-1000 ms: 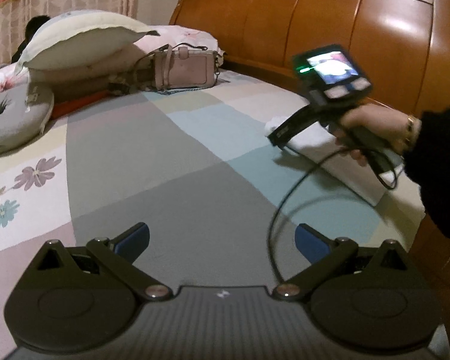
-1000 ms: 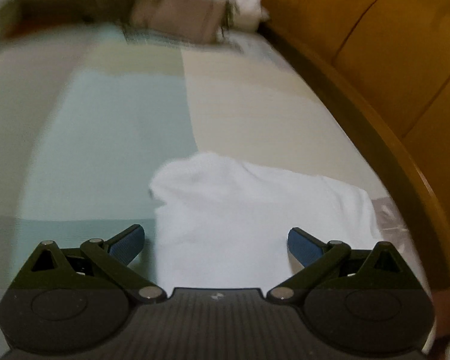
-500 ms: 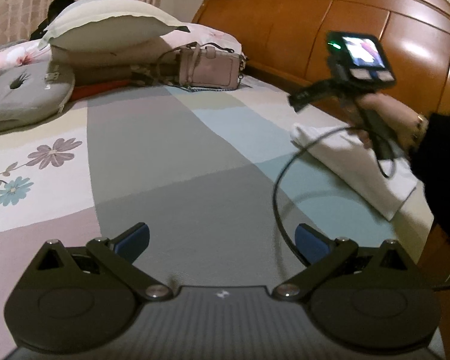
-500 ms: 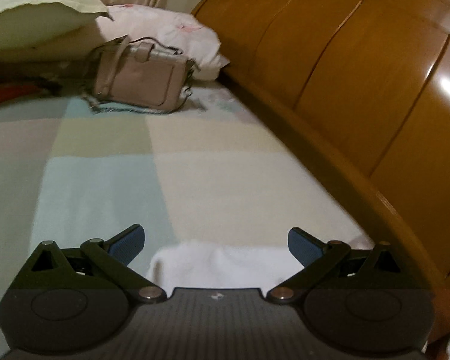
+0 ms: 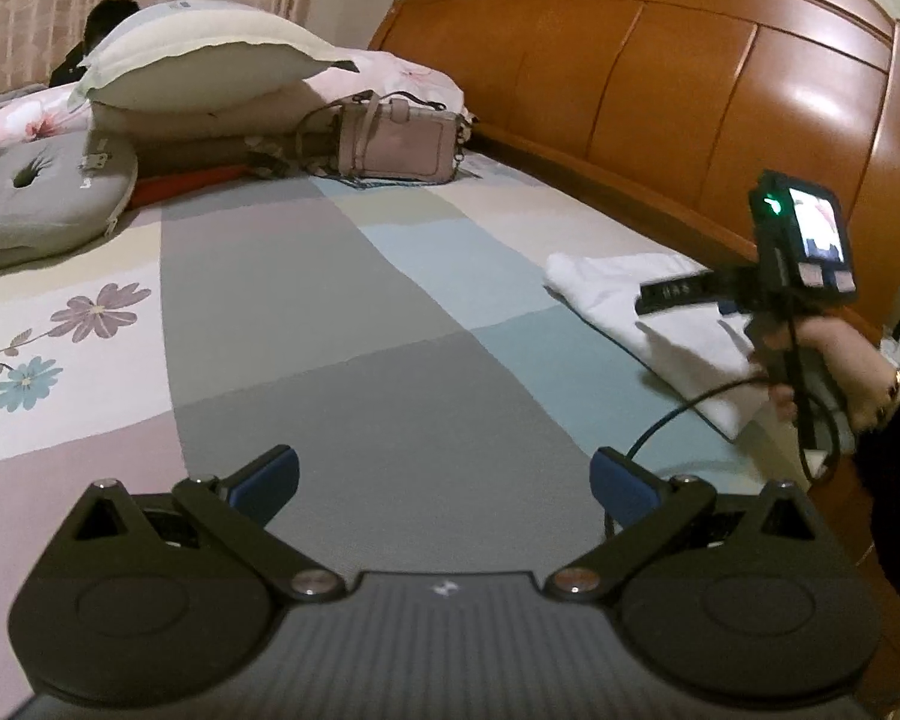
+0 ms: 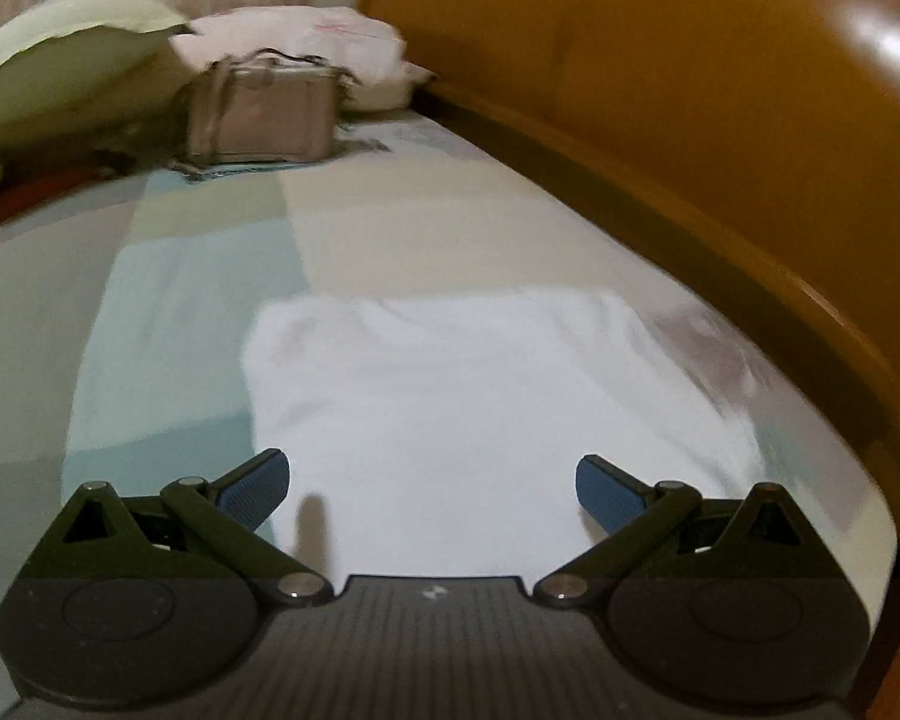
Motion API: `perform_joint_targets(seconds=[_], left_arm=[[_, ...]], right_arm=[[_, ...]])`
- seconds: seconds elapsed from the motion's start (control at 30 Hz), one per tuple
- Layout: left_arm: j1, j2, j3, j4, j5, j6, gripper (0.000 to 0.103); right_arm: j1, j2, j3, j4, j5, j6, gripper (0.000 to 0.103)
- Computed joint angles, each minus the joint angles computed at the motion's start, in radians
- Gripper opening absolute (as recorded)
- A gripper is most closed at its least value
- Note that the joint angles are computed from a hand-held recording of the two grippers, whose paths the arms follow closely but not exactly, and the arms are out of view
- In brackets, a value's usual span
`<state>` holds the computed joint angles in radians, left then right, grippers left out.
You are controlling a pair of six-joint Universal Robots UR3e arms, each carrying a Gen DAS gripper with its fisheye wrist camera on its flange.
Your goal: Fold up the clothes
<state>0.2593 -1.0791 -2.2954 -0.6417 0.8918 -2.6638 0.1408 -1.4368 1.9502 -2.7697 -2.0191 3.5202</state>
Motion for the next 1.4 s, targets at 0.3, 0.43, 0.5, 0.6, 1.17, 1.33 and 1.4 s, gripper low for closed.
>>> perform_joint_targets(seconds=[0.3,0.43,0.5,0.6,1.17,1.33,1.4], left_arm=[[-0.142,0.060,0.036,0.003,0.153,-0.072,0.102],[-0.222,0.062,0.057,0.006,0.232,-0.106,0.102],[-0.289,0.039,0.072,0.028,0.313,-0.140,0.102],[-0.388,0.001,0.088,0.050,0.431,-0.186,0.102],[-0.572,0.102,0.093,0.012,0.534,-0.228,0.102],[-0.609,0.139,0.104,-0.015,0.540,-0.253,0.102],[-0.624,0.159,0.100,-0.020,0.552,-0.258,0.102]], right_arm=[[0.061,-0.276,0.145,0.184,0.157,0.070,0.103],[0.187,-0.418,0.146,0.379,0.088,0.204,0.103],[0.253,-0.469,0.131,0.468,0.058,0.279,0.103],[0.360,-0.500,0.100,0.589,0.018,0.416,0.103],[0.819,-0.425,-0.189,1.120,-0.246,1.002,0.103],[0.897,-0.398,-0.278,1.253,-0.303,1.107,0.103],[0.930,-0.388,-0.308,1.297,-0.322,1.148,0.103]])
